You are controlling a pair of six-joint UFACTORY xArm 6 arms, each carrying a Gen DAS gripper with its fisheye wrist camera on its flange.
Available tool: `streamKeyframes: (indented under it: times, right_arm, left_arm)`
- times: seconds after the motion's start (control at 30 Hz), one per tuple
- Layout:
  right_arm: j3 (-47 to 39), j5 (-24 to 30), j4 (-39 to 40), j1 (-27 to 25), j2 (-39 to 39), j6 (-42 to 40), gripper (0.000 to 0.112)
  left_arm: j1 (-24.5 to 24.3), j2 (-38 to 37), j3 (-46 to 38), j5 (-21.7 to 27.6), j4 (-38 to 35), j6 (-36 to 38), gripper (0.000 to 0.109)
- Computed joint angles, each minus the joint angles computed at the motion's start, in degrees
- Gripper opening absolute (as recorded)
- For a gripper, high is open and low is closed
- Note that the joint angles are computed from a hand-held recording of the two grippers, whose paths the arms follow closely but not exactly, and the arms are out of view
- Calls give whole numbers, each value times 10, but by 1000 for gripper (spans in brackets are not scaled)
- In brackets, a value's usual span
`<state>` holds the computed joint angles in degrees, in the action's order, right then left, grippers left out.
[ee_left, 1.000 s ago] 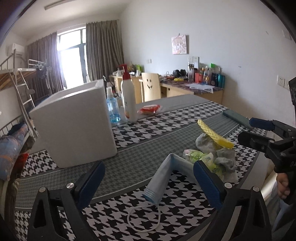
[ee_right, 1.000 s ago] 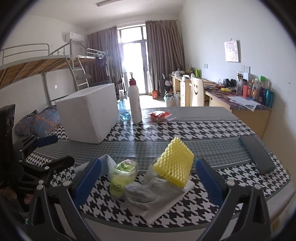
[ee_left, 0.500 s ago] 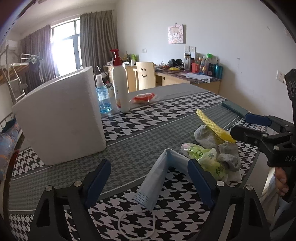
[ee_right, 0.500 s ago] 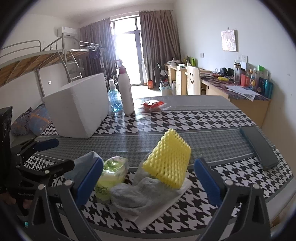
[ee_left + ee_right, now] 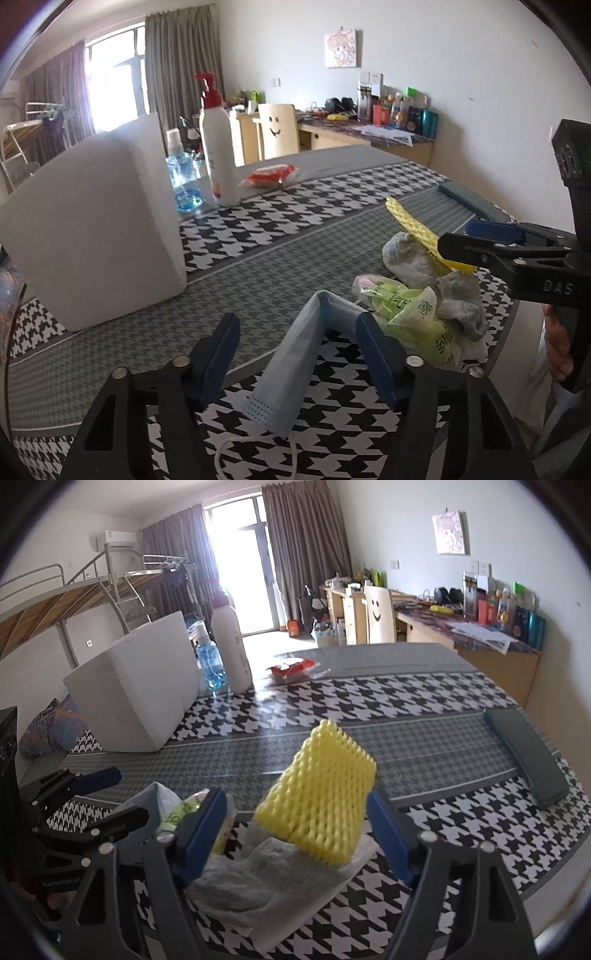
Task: Organize soft objects
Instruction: 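Grasp the blue face mask with the left tool while the right tool grasps the yellow foam net, then lift the mask with the left tool while the right tool lifts the foam net toward the white foam box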
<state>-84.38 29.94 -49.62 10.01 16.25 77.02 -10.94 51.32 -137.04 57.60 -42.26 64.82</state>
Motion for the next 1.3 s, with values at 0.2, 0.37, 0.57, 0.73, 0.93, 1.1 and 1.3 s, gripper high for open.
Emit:
streamKeyframes:
  times: [0.2,0.37,0.57,0.73,0.93,1.1,1.3]
  right_arm:
    - [5,-11,46,-8,5,-28,67]
    - [10,-16,83,-11,8,-51,51]
    - [14,-17,94,-11,6,-60,32]
    - [19,-14,102,-11,4,-61,16]
    - [35,-11,78,-13,-12,-24,11]
    - [48,-9,35,-13,-32,19,11]
    - [54,-3,-20,-8,-52,71,11]
  left_arm:
    - [2,30,-48,44,21,-16,54]
    - [4,54,-88,69,35,-31,39]
    - [4,53,-87,74,38,-27,20]
    - [5,45,-73,78,34,-16,12]
    - [9,46,-79,85,21,-14,11]
    - [14,17,-37,75,-11,10,9]
    - [23,-2,-21,76,-46,25,8]
